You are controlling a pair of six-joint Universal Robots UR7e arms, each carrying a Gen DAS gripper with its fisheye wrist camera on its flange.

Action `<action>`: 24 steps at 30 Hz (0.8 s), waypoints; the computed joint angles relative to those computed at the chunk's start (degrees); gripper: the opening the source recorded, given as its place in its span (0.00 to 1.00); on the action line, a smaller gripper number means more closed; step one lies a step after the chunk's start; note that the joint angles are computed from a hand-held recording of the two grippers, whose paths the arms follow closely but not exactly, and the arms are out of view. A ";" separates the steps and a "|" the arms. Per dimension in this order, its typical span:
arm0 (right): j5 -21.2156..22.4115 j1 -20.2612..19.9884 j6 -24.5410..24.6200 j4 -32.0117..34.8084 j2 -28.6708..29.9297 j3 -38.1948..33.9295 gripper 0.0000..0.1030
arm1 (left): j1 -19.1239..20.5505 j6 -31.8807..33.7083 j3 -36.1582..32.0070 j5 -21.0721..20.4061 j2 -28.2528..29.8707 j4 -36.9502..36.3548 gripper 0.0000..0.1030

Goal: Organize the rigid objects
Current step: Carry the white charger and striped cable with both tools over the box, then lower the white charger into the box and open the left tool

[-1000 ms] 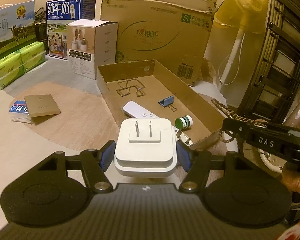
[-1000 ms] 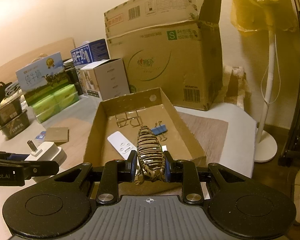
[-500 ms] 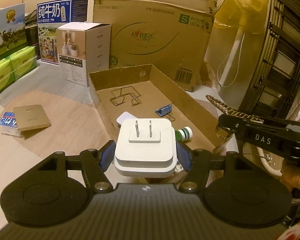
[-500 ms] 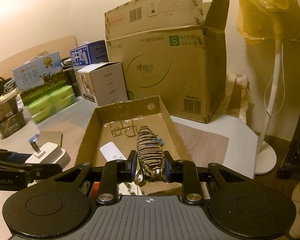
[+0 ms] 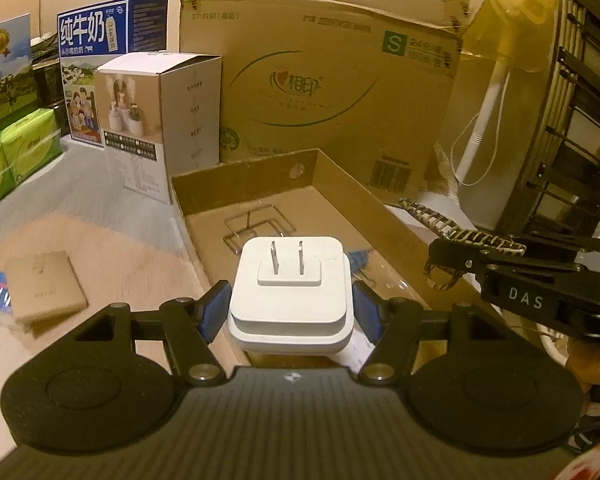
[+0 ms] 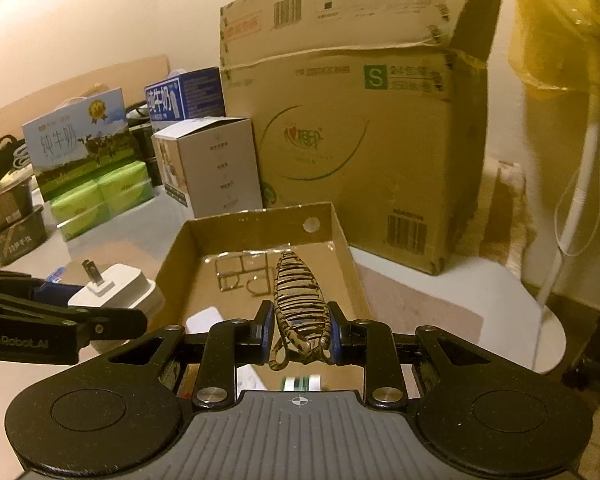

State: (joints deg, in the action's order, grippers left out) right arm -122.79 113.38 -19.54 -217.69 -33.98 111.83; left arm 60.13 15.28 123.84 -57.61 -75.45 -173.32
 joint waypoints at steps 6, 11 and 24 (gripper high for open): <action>2.43 -2.32 -2.31 4.04 1.45 -5.29 0.26 | 2.09 3.25 -5.77 0.44 5.79 -2.17 0.60; 3.52 -3.57 -3.70 7.59 2.93 -9.80 0.26 | 3.68 5.63 -10.16 0.60 9.91 -3.09 0.60; 3.65 -5.91 -4.85 13.39 5.77 -16.60 0.26 | 6.72 8.66 -16.84 0.51 15.88 -3.16 0.61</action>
